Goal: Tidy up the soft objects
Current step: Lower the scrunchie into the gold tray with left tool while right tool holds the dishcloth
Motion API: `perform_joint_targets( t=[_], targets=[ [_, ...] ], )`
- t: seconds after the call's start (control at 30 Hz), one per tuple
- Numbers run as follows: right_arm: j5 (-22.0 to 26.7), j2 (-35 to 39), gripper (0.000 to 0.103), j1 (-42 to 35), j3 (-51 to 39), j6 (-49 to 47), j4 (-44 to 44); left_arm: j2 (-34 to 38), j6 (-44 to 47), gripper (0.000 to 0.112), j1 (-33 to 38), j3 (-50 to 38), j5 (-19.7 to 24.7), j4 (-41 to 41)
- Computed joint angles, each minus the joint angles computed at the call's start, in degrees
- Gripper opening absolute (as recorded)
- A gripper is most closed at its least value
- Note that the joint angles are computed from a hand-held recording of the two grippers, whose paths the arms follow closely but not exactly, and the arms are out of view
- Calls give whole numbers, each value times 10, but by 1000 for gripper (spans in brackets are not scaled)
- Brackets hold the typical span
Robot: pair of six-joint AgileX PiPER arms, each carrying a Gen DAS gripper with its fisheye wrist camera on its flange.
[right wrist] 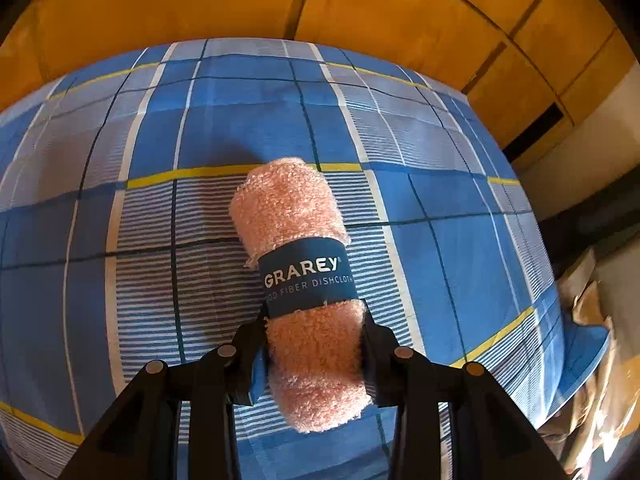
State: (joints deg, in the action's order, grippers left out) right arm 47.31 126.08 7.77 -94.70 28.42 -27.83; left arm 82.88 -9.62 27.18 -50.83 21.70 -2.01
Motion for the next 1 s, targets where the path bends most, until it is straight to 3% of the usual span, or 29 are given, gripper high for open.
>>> perform_joint_targets(
  t=[0.23, 0.43, 0.57, 0.63, 0.93, 1.0],
  targets=[
    [20, 5, 35, 11, -8, 14, -21, -20, 191, 23, 108, 103, -40, -157],
    [61, 24, 34, 28, -35, 46, -54, -14, 323, 28, 104, 158, -59, -264],
    [97, 40, 34, 45, -58, 65, -77, -25, 292, 54, 87, 174, -78, -240],
    [106, 44, 34, 50, -62, 75, -88, -40, 320, 62, 92, 184, -87, -270],
    [111, 40, 34, 57, -55, 122, -100, -143, 127, 67, 68, 220, -116, -57],
    [108, 39, 34, 56, -53, 126, -97, -161, 121, 68, 66, 224, -114, -50]
  ],
)
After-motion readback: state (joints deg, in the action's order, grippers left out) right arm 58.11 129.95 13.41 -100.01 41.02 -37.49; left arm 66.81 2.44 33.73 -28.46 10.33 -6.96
